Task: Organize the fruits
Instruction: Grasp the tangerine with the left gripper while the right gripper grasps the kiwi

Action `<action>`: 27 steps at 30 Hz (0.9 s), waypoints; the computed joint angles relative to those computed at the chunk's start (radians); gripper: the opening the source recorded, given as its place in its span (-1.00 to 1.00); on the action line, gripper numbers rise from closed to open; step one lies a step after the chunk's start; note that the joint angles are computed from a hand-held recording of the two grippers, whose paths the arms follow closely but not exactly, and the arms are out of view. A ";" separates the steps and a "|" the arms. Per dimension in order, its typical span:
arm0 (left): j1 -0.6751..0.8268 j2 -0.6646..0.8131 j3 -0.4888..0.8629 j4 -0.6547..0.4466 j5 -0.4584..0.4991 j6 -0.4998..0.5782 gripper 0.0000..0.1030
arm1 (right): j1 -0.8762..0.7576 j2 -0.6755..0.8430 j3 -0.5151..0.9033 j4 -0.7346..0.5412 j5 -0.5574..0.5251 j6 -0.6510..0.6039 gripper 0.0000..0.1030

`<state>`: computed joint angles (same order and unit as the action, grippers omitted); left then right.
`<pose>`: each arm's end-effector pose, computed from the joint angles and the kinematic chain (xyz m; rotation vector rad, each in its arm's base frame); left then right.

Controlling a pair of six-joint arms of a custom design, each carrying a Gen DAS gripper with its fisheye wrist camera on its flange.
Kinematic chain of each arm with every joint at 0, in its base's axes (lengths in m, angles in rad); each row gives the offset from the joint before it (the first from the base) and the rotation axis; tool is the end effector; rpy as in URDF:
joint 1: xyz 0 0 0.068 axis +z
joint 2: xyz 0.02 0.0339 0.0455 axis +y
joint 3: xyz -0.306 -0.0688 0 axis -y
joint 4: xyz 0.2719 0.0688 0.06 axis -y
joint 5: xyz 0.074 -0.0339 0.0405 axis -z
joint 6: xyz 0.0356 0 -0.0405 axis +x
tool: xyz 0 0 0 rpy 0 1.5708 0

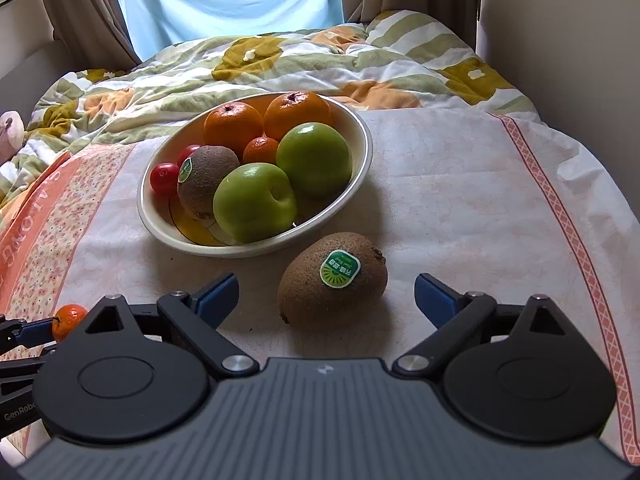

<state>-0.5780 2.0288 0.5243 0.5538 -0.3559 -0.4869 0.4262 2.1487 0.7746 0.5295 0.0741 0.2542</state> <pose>0.2543 -0.1511 0.0333 -0.0293 2.4384 -0.0187 0.3397 0.1513 0.0330 -0.1742 2.4182 0.2226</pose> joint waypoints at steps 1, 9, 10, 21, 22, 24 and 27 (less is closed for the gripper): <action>0.002 -0.002 0.000 0.000 -0.001 0.002 -0.15 | -0.001 0.005 0.007 -0.004 -0.001 -0.002 1.00; 0.023 -0.005 0.011 -0.009 0.013 0.010 -0.15 | 0.001 0.044 0.050 -0.022 0.015 -0.037 0.85; 0.023 -0.006 0.011 -0.009 0.013 0.011 -0.15 | 0.000 0.047 0.054 -0.024 0.014 -0.040 0.85; 0.028 -0.025 -0.006 0.001 0.013 0.008 -0.15 | 0.005 0.066 0.059 -0.001 0.028 -0.036 0.50; 0.029 -0.026 -0.008 0.003 0.014 0.005 -0.15 | 0.004 0.066 0.057 0.000 0.028 -0.032 0.49; 0.029 -0.032 -0.012 0.002 0.014 0.002 -0.15 | 0.009 0.061 0.050 0.004 0.039 -0.027 0.49; 0.024 -0.055 -0.020 -0.012 0.003 -0.004 -0.15 | 0.004 0.048 0.032 0.009 0.022 -0.011 0.48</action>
<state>-0.5535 1.9736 0.5047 0.5415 -0.3532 -0.4910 0.4303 2.1969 0.8064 0.5387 0.0959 0.2432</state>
